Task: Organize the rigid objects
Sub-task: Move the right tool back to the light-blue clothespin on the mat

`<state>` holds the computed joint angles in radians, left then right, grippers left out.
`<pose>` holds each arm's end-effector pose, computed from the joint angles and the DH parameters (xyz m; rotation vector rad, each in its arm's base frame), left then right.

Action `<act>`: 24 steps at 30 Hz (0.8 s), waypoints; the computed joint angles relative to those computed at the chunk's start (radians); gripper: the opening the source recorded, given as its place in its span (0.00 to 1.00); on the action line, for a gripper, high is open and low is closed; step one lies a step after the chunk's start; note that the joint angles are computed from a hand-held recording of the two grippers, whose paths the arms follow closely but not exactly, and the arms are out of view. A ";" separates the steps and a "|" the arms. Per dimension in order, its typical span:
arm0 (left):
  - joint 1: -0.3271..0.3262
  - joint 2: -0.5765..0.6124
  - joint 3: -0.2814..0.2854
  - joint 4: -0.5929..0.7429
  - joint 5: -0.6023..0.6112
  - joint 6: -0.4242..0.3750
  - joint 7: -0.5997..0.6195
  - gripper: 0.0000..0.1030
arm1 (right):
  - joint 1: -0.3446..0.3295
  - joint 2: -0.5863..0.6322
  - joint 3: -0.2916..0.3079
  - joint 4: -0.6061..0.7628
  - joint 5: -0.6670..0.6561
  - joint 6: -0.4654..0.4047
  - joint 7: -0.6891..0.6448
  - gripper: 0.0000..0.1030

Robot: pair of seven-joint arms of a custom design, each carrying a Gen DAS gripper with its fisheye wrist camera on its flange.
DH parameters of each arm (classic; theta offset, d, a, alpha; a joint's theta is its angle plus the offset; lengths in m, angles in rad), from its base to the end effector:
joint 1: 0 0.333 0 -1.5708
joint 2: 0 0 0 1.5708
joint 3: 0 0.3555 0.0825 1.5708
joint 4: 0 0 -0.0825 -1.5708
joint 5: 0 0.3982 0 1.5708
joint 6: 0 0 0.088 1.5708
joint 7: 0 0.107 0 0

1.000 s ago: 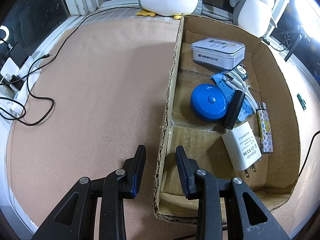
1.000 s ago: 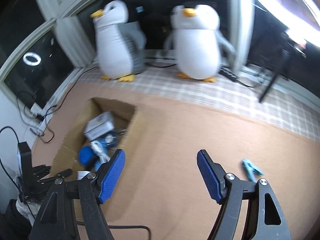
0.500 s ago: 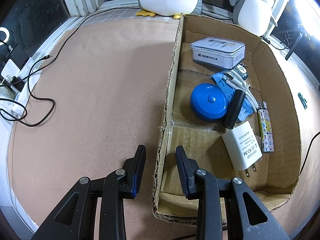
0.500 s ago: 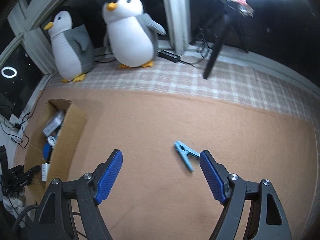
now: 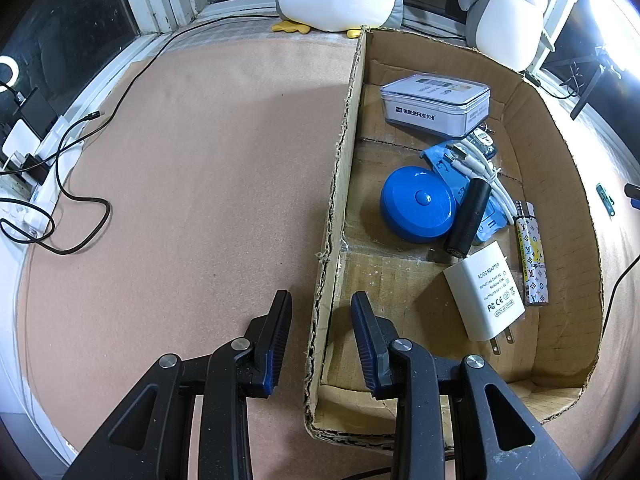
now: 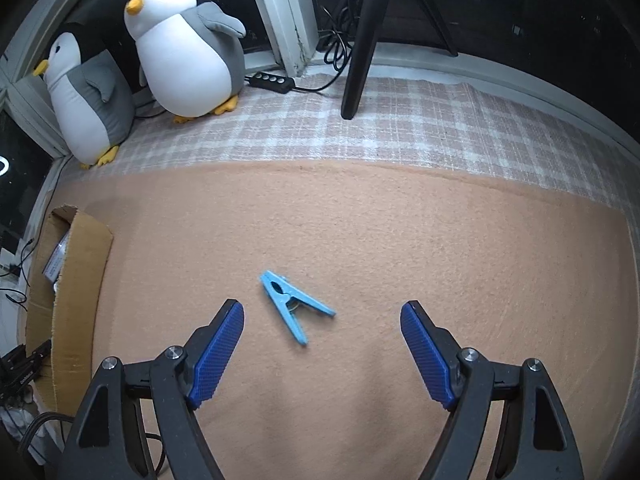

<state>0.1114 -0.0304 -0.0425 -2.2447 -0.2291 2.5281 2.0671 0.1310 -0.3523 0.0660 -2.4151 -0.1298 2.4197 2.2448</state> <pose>0.5548 0.0405 0.4431 -1.7753 2.3111 -0.4262 0.4554 0.0925 0.5099 -1.5706 2.3561 -0.3429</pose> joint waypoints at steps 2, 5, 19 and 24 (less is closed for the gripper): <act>0.000 0.000 0.000 0.000 0.000 0.000 0.000 0.33 | -0.002 0.010 -0.003 0.005 0.000 -0.005 -0.001 0.75; 0.000 0.000 0.000 0.000 0.000 0.000 0.000 0.33 | -0.001 0.025 -0.011 0.010 0.007 -0.003 -0.017 0.75; -0.001 0.000 -0.001 -0.002 0.004 0.004 -0.002 0.33 | 0.012 0.098 -0.048 0.039 0.117 0.043 -0.116 0.75; -0.002 -0.001 -0.001 -0.004 0.004 0.004 -0.004 0.33 | 0.028 0.119 -0.051 0.048 0.171 0.036 -0.168 0.75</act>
